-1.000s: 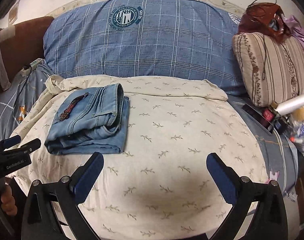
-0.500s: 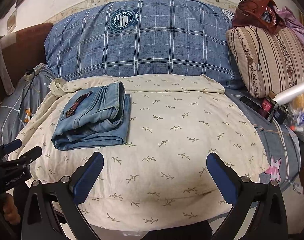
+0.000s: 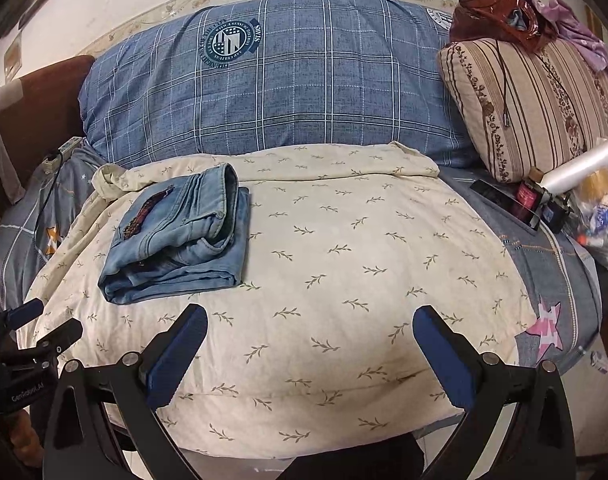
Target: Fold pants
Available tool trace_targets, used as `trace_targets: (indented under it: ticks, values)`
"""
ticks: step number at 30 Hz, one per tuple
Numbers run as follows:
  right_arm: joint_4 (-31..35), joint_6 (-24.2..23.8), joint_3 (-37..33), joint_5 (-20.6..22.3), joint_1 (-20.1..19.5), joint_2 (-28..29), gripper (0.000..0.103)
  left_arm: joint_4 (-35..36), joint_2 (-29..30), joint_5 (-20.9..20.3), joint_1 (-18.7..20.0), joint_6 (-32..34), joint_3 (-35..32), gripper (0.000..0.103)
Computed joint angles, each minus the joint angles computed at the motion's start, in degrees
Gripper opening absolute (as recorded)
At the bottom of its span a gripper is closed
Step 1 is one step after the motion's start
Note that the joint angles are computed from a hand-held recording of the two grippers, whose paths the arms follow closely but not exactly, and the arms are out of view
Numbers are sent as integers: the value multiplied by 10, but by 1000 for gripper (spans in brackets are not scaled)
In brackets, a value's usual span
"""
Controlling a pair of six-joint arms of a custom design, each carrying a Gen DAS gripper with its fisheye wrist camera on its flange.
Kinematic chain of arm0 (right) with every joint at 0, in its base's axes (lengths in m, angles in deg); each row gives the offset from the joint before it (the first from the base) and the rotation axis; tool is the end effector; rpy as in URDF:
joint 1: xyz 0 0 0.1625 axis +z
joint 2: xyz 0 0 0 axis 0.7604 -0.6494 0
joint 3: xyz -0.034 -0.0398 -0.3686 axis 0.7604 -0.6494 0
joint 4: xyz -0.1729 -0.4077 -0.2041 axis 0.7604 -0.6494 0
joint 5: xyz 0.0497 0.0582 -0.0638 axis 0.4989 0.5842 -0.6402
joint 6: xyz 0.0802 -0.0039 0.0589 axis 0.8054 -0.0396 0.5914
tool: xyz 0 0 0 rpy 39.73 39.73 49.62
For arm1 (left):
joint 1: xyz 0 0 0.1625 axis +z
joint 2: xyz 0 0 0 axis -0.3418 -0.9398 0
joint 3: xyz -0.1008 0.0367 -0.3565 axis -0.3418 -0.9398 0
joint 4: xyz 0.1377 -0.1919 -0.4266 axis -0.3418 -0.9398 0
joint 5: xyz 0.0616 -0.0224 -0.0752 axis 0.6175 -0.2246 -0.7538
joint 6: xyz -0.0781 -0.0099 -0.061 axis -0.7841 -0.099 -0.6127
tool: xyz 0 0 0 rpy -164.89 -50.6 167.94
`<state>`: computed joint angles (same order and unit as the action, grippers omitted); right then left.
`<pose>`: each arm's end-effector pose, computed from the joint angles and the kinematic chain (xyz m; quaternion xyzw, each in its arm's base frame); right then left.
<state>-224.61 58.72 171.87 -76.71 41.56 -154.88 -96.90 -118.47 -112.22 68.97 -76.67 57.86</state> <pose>0.0837 -0.5635 0.2614 0.0495 -0.8067 0.4396 0.3919 -0.2767 -0.6314 0.0306 0.2881 0.8512 -0.3109 0.3096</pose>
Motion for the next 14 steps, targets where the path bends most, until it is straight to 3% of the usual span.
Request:
trace_targets:
  ticks: [8,14]
  values:
    - [2,-13,-16,-14,4,16,103,-42,-8,-25,-5,17,3,84]
    - [3,-22,-29,-27,8,28,103,-65,6,2,-10,42,-5,84]
